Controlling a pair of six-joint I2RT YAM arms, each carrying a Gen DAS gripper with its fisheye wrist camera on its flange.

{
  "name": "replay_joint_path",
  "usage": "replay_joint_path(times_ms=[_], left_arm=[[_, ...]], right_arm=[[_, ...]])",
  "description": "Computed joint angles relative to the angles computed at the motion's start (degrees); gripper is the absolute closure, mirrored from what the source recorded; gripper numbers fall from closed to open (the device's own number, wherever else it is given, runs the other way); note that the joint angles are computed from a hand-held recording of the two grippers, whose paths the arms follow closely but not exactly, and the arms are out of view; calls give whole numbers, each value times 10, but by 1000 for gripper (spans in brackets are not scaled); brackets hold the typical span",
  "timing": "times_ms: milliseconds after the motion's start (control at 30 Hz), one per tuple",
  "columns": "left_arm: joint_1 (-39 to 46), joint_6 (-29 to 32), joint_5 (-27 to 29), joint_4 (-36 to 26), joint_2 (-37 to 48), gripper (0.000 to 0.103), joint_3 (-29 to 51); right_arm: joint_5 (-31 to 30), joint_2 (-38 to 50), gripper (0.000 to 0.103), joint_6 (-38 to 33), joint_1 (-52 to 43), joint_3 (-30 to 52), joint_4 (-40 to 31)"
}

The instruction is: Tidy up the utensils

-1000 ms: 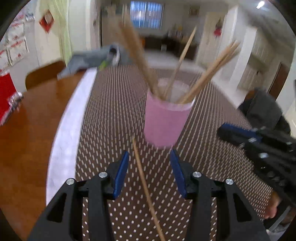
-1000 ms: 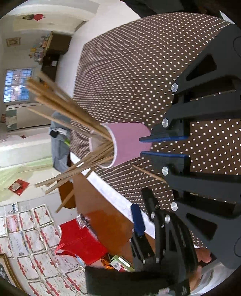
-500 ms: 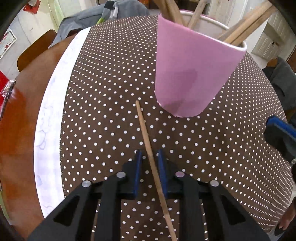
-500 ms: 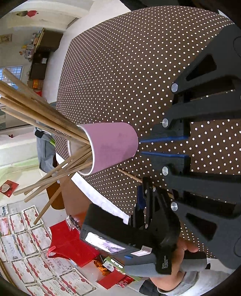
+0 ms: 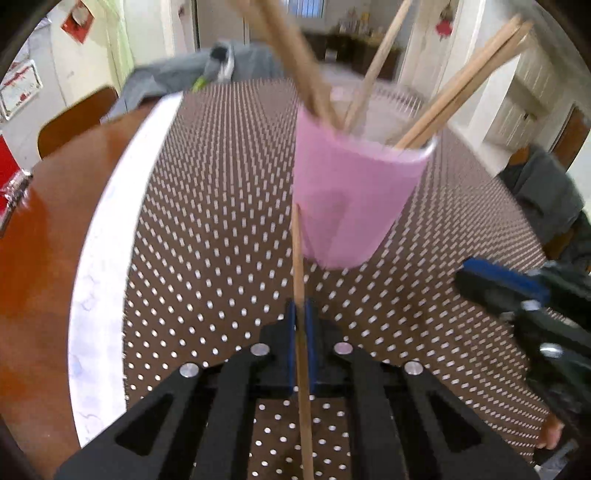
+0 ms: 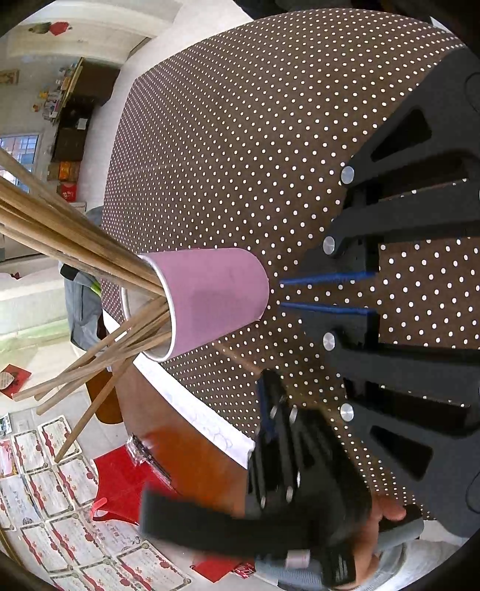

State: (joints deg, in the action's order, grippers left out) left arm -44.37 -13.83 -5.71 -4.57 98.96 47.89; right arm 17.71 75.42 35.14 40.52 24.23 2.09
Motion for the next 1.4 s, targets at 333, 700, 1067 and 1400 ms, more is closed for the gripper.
replay_joint_path(times_ms=[333,700,1067,1400], left_arm=[[-42,10,-21,123,-196,97,-149],[-122,37,-128,497,-223,97,-243],[-130,96,-196,734,-55,97,-167],[-99,103,-204,810,33,97,-103]], right_arm=[[17,-46,92,5,15,-15,-8],[32,-140,92,-8,4,-47,-9],[14,-133,92,-60,-61,-38,51],[-47,-95,92,-86,-128,-35,113]])
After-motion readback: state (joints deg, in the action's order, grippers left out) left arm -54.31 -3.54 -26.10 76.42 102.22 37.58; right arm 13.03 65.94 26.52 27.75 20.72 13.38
